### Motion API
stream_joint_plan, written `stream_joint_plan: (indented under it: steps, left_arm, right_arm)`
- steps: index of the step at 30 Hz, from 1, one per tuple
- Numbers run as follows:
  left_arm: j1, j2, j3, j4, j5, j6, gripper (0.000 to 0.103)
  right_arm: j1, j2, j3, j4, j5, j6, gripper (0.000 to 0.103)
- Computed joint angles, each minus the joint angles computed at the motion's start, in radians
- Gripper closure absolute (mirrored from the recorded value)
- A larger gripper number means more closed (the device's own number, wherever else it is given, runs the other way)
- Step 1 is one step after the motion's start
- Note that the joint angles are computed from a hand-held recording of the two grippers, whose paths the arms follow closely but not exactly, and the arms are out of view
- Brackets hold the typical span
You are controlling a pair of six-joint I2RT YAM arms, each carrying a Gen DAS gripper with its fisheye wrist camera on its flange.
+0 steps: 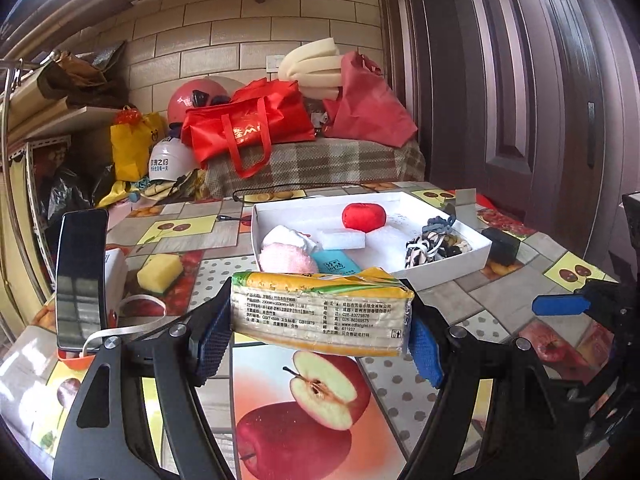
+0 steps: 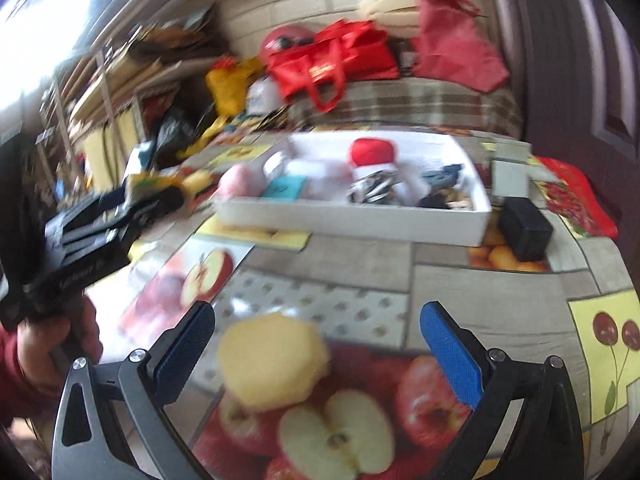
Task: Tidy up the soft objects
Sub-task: 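Hold the tissue packet up with the left tool while the right tool grasps the yellow octagonal sponge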
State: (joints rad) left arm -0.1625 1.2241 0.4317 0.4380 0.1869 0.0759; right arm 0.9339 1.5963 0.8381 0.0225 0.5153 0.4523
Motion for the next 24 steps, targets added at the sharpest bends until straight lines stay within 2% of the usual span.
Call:
stream_joint_plan:
  steps: [2,5,8,10,14,18,21,24]
  left_arm:
    - [0.004,-0.018,-0.009,-0.015,0.000,0.000,0.026]
    - [-0.007,-0.050,-0.037,-0.006,-0.017,0.011,0.026]
    - [-0.025,-0.053,-0.044,0.003,-0.043,0.026,0.026]
    - [-0.029,-0.051,-0.043,0.004,-0.047,0.024,0.026]
    - [-0.030,-0.043,-0.043,0.016,-0.051,0.019,0.026]
    - [-0.032,-0.037,-0.044,0.024,-0.054,0.018,0.026]
    - [-0.031,-0.039,-0.044,0.021,-0.055,0.018,0.026]
    - [-0.022,-0.037,-0.042,0.021,-0.052,0.024,0.026]
  right_arm:
    - [0.018,0.073,0.089,-0.095,0.024,-0.018,0.000]
    - [0.011,0.159,0.191,-0.217,0.004,-0.020,0.001]
    - [-0.003,0.213,0.250,-0.296,-0.013,-0.011,0.016]
    - [-0.003,0.203,0.239,-0.284,-0.021,-0.027,0.037]
    - [0.038,0.196,0.235,-0.282,0.051,-0.035,0.041]
    - [0.070,0.086,0.116,-0.169,0.165,-0.006,0.041]
    - [0.101,-0.080,-0.074,0.007,0.309,0.085,0.041]
    - [0.108,-0.177,-0.154,0.016,0.431,0.210,0.041]
